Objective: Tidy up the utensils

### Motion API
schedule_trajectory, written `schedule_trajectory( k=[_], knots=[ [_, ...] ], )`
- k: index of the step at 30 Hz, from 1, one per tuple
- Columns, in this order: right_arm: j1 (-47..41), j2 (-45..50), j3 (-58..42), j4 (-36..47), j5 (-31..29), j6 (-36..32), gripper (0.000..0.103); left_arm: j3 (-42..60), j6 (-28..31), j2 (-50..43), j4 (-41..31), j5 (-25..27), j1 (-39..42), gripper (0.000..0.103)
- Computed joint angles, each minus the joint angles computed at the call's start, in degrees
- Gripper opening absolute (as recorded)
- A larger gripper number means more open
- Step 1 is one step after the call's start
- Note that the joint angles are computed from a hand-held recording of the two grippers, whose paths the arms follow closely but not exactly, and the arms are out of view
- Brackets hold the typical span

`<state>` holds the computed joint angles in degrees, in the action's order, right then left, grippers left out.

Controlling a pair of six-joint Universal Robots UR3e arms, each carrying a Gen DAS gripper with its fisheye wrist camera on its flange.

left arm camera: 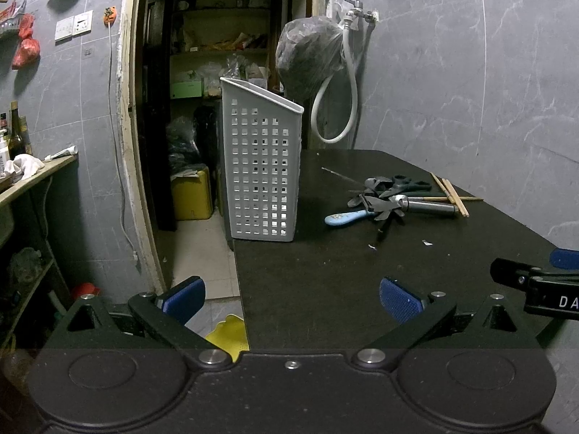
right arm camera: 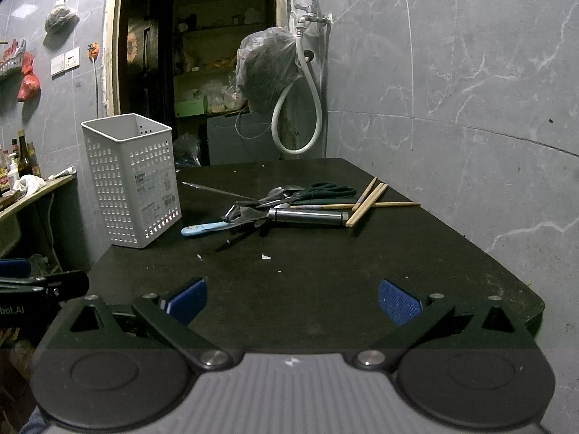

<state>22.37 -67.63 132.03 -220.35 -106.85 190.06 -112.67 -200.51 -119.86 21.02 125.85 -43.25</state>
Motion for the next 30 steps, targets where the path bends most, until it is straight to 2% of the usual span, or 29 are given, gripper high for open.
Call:
schedule_trajectory(
  k=[30],
  knots=[
    [0.13,1.63,-0.09,-1.03,-0.11,0.15,0.103,-0.36,0.01,-0.93,0.77,-0.37,0.69,0.102]
  ],
)
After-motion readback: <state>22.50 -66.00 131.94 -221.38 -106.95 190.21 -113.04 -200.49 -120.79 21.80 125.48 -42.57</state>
